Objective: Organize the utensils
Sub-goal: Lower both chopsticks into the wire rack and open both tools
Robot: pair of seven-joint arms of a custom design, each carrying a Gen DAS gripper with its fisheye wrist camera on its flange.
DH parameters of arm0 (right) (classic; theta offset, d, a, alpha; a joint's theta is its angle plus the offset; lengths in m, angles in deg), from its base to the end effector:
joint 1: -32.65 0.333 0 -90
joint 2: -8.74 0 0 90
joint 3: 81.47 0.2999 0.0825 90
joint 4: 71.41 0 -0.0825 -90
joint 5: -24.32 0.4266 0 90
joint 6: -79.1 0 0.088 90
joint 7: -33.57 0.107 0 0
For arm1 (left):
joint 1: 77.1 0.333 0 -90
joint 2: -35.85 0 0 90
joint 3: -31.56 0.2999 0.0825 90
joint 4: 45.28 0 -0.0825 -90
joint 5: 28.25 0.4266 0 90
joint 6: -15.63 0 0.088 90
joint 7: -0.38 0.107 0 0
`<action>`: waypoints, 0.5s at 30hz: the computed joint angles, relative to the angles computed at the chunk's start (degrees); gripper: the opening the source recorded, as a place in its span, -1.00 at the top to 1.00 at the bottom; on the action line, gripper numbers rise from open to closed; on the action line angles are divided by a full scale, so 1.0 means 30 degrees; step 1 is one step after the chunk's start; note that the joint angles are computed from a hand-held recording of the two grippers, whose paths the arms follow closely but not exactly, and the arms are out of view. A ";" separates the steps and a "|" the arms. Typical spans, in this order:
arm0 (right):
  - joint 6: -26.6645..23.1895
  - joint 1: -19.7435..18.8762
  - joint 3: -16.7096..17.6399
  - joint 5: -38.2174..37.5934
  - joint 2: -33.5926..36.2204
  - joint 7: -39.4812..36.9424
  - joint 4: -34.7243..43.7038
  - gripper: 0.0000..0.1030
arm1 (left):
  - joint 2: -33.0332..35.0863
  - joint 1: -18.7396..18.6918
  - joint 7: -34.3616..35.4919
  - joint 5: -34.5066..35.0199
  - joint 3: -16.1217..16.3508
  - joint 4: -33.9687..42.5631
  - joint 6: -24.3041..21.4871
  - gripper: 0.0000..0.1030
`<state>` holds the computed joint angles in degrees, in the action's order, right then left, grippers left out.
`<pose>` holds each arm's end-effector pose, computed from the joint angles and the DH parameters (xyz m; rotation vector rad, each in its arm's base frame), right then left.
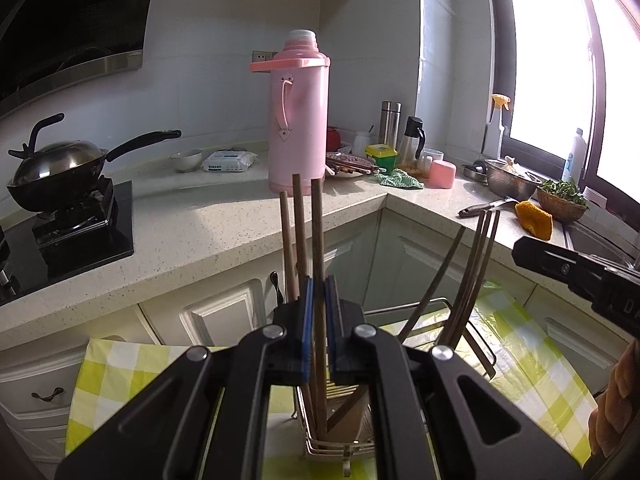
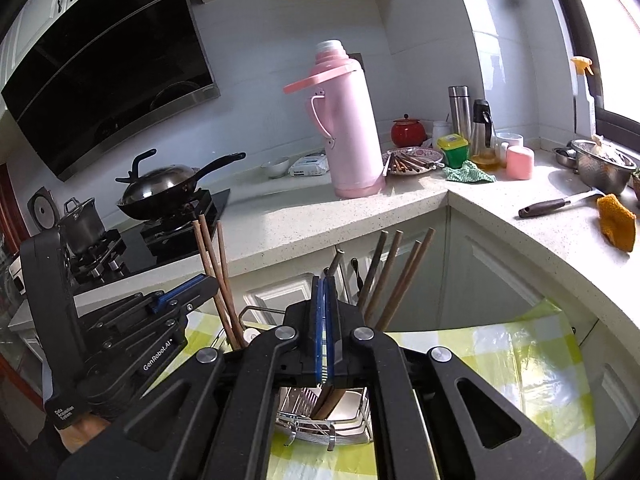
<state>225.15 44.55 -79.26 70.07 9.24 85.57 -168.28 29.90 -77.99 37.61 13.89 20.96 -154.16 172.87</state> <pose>0.6392 0.1508 0.6507 -1.7716 1.1343 -0.3355 0.6029 -0.1548 0.6222 -1.6864 1.4265 -0.8958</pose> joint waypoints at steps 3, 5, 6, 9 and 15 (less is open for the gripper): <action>0.0051 -0.0096 -0.0089 0.0107 -0.0171 -0.0152 -0.0259 0.95 | -0.0106 0.0045 -0.0075 -0.0229 0.0074 -0.0089 0.0159 0.88; 0.0034 -0.0137 -0.0160 0.0302 -0.0339 -0.0350 -0.0448 0.95 | -0.0192 0.0070 0.0106 -0.0552 0.0120 -0.0194 0.0411 0.88; 0.0078 -0.0142 -0.0189 0.0326 -0.0440 -0.0408 -0.0566 0.95 | -0.0198 0.0090 0.0174 -0.0590 0.0091 -0.0181 0.0364 0.88; 0.0096 -0.0151 -0.0305 0.0429 -0.0609 -0.0487 -0.0779 0.95 | -0.0036 0.0080 0.0401 -0.0679 0.0014 0.0071 0.0121 0.88; 0.0061 -0.0140 -0.0503 0.0574 -0.1031 -0.0592 -0.1263 0.95 | -0.0276 0.0091 -0.0257 -0.0179 -0.0100 -0.0015 0.0204 0.74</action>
<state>225.33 44.13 -80.77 71.79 6.14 83.79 -172.07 29.07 -77.72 36.84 13.35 20.66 -154.20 173.48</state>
